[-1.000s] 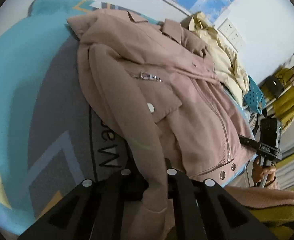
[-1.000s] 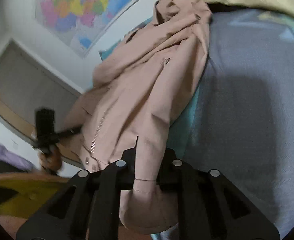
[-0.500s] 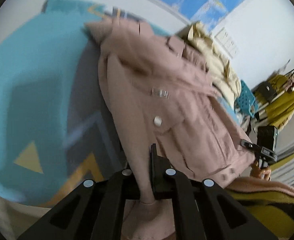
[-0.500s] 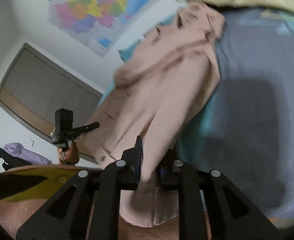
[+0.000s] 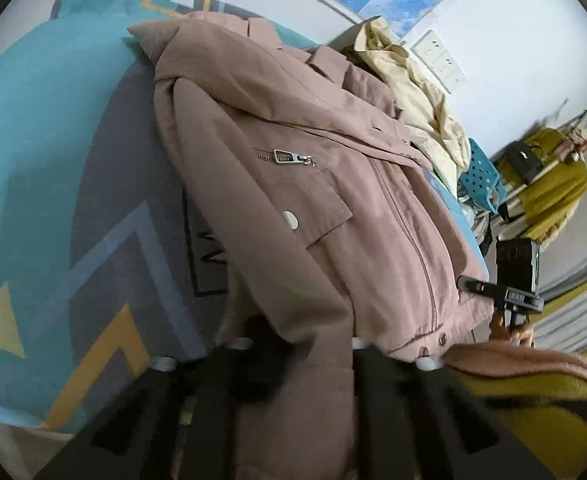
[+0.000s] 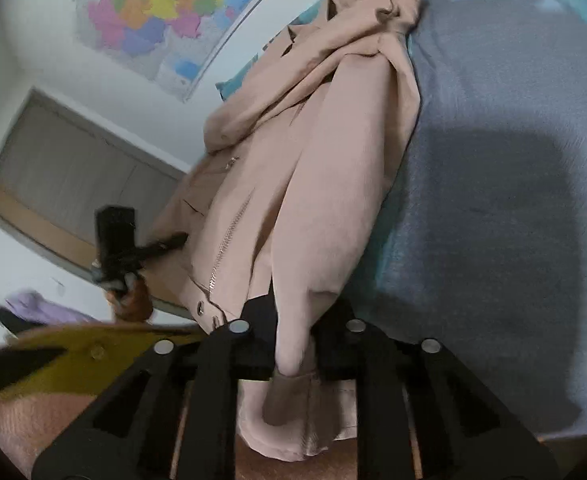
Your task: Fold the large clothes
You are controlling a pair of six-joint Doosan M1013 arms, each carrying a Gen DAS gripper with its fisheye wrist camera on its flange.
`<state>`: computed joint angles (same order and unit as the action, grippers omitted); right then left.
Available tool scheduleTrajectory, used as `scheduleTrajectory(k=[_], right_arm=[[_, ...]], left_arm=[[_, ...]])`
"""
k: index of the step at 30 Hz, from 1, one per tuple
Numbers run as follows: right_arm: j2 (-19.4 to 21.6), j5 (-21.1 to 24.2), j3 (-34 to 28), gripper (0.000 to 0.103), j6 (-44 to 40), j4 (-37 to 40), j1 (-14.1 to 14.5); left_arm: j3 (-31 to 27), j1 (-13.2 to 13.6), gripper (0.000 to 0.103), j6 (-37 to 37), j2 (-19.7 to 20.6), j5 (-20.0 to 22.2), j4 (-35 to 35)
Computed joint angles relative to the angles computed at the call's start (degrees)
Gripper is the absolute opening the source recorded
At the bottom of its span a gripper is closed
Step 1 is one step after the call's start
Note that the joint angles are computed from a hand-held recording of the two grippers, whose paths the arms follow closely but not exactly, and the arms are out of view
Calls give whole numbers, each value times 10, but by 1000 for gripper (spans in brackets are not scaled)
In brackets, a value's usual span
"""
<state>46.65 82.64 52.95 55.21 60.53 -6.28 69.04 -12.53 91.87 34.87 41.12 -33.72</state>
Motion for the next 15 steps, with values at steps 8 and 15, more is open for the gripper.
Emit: scheduleTrajectory(k=[8,15], right_arm=[[-30,5,25,7,-85,101,-9],[-34,18,22,7,-88,98,-6]], left_arm=[[51,9,4,48,-52,-92,-62],[66,20,4,102,-61,-91,-128]])
